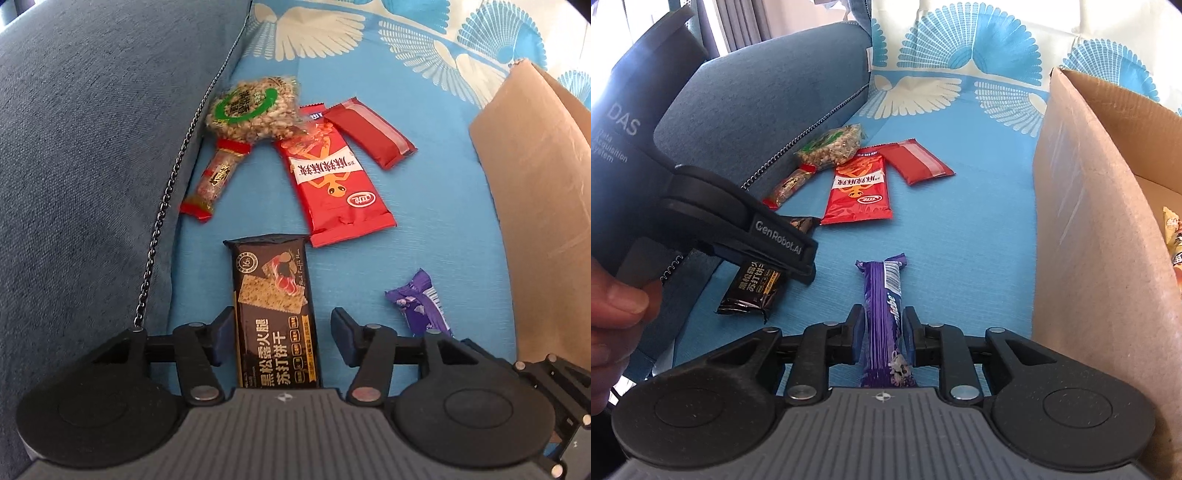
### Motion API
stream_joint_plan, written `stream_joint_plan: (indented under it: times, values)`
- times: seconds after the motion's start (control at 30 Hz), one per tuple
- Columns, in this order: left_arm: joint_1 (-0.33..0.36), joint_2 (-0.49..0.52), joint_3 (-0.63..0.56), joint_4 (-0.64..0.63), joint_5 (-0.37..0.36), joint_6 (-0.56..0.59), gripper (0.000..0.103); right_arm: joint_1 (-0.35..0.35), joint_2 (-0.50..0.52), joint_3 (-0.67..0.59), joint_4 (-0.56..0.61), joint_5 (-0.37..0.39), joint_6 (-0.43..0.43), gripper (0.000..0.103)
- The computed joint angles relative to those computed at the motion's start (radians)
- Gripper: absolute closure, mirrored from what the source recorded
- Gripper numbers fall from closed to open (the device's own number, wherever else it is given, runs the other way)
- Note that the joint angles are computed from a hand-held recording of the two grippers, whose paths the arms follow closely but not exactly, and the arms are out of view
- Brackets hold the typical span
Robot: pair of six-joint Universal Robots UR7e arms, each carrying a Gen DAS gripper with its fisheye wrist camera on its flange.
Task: Organize snacks
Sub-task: 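Lift the purple bar with the right tool while the left tool lifts the biscuit pack toward the box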
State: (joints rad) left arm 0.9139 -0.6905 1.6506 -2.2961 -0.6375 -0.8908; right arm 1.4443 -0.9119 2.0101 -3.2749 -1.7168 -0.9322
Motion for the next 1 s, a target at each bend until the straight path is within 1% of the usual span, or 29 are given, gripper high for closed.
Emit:
stream_joint_plan:
  times: [0.27,0.33,0.37,0.4,0.43,0.53,0.63,0.77,0.83,0.93,1.0]
  values:
    - [0.002,0.01,0.001,-0.002,0.014,0.004,0.044,0.002,0.008,-0.005,-0.007,-0.007,0.007,0.079]
    - [0.002,0.012,0.003,-0.009,0.02,0.012,0.047,0.002,0.01,-0.004,-0.012,-0.009,0.007,0.079]
    - [0.001,0.012,0.004,-0.011,0.022,0.015,0.051,0.002,0.011,-0.005,-0.013,-0.009,0.004,0.079]
    - [0.0,0.013,0.007,-0.017,0.024,0.018,0.057,0.002,0.012,-0.005,-0.013,-0.009,0.001,0.079]
    - [0.0,0.012,0.011,-0.027,0.025,0.024,0.059,0.001,0.011,-0.006,-0.012,-0.009,-0.003,0.081]
    - [-0.004,0.006,0.025,-0.041,0.027,0.025,0.06,0.0,0.012,0.002,-0.032,-0.002,-0.026,0.085]
    - [-0.011,-0.004,0.047,-0.073,0.035,0.035,0.06,-0.004,0.005,0.016,-0.052,0.022,-0.036,0.086]
    - [-0.032,-0.012,0.086,-0.181,0.06,0.074,0.06,-0.013,-0.017,0.04,-0.079,0.078,-0.045,0.087]
    - [-0.046,-0.015,0.103,-0.233,0.078,0.093,0.06,-0.018,-0.026,0.06,-0.115,0.114,-0.065,0.087]
    - [-0.074,-0.019,0.142,-0.349,0.12,0.142,0.06,-0.029,-0.045,0.092,-0.164,0.177,-0.088,0.087]
    - [-0.097,-0.018,0.168,-0.443,0.155,0.184,0.06,-0.035,-0.059,0.111,-0.188,0.206,-0.095,0.087]
